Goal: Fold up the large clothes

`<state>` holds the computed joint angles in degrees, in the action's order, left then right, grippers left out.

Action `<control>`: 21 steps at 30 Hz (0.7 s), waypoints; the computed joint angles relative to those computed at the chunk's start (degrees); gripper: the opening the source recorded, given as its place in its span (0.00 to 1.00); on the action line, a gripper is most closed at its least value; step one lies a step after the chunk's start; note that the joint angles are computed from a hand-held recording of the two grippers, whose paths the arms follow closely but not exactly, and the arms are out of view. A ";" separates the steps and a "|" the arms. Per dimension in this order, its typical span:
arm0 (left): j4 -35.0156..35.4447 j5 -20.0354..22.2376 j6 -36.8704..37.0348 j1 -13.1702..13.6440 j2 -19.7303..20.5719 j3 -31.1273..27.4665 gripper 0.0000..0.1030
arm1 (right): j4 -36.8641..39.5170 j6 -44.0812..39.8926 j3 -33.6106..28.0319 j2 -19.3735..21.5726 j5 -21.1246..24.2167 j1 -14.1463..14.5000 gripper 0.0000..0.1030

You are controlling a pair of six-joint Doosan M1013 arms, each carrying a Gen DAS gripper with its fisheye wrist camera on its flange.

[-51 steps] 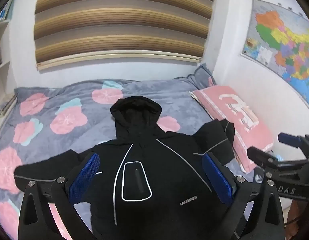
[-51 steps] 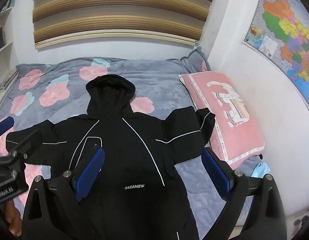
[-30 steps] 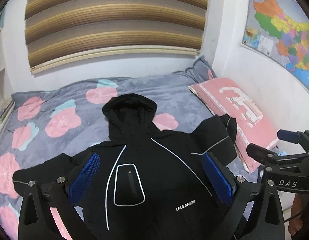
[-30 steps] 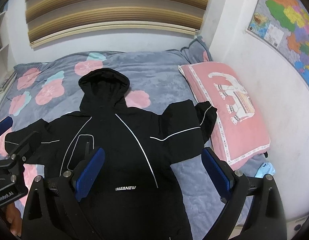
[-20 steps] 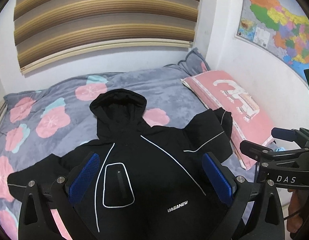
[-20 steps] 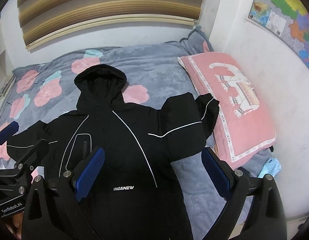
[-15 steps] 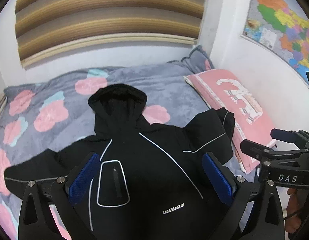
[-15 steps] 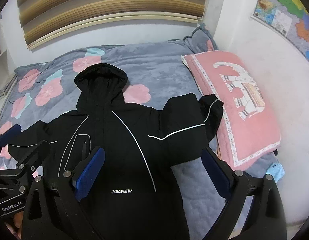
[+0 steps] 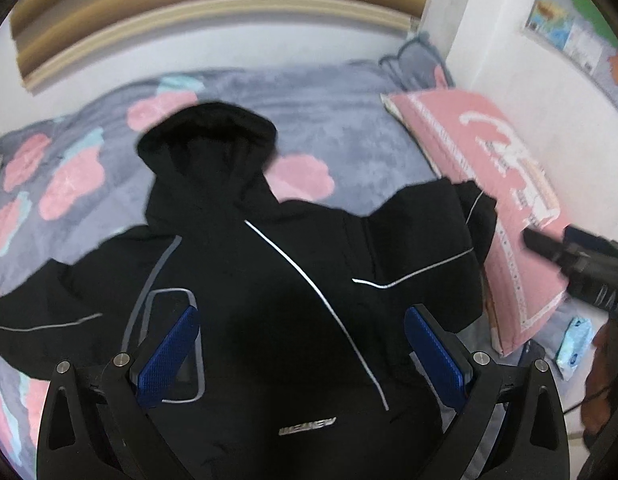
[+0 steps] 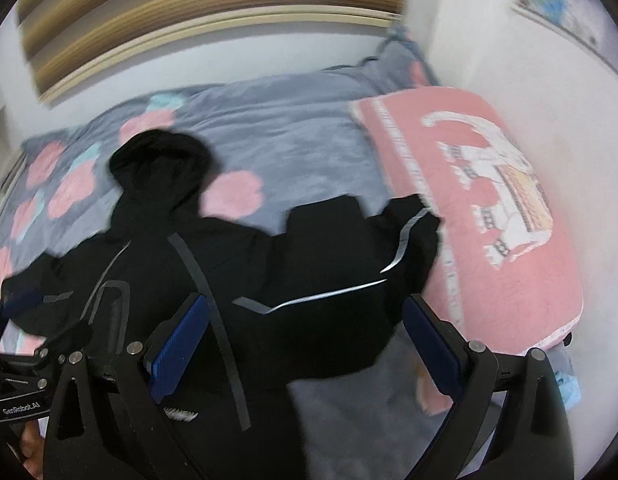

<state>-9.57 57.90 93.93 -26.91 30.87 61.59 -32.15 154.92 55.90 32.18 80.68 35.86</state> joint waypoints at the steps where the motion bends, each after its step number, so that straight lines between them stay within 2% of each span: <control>1: 0.13 0.94 -0.33 -0.44 1.32 -1.25 0.99 | -0.20 1.48 2.67 -1.20 -0.91 -1.23 0.94; 5: 0.25 3.89 -0.48 -1.60 5.69 -5.60 0.99 | 2.91 2.00 9.98 -3.97 -5.00 -6.54 0.85; 9: 0.88 5.82 0.55 -2.60 9.58 -9.91 0.99 | 6.65 0.73 14.43 -4.97 -10.14 -11.30 0.84; 16: 1.48 9.76 2.86 -3.63 14.31 -16.06 0.99 | 8.90 -5.60 12.98 -0.08 -7.47 -15.40 0.84; 17: 1.69 10.15 3.10 -3.67 14.88 -16.70 0.99 | 10.06 -6.88 12.19 1.01 -6.28 -15.69 0.78; 18: 1.80 10.25 3.22 -3.74 15.19 -16.94 0.99 | 11.11 -8.76 11.23 2.03 -5.11 -15.76 0.64; 19: 1.81 10.42 3.35 -3.80 15.65 -17.32 0.99 | 12.05 -10.42 10.62 2.57 -4.57 -15.71 0.25; 21: 1.47 10.22 4.06 -3.86 16.28 -17.69 0.98 | 11.89 -12.15 9.82 2.82 -4.71 -14.97 0.22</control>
<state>-8.10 68.12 97.99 -30.77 47.15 43.89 -20.26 142.77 65.71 34.99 75.97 20.89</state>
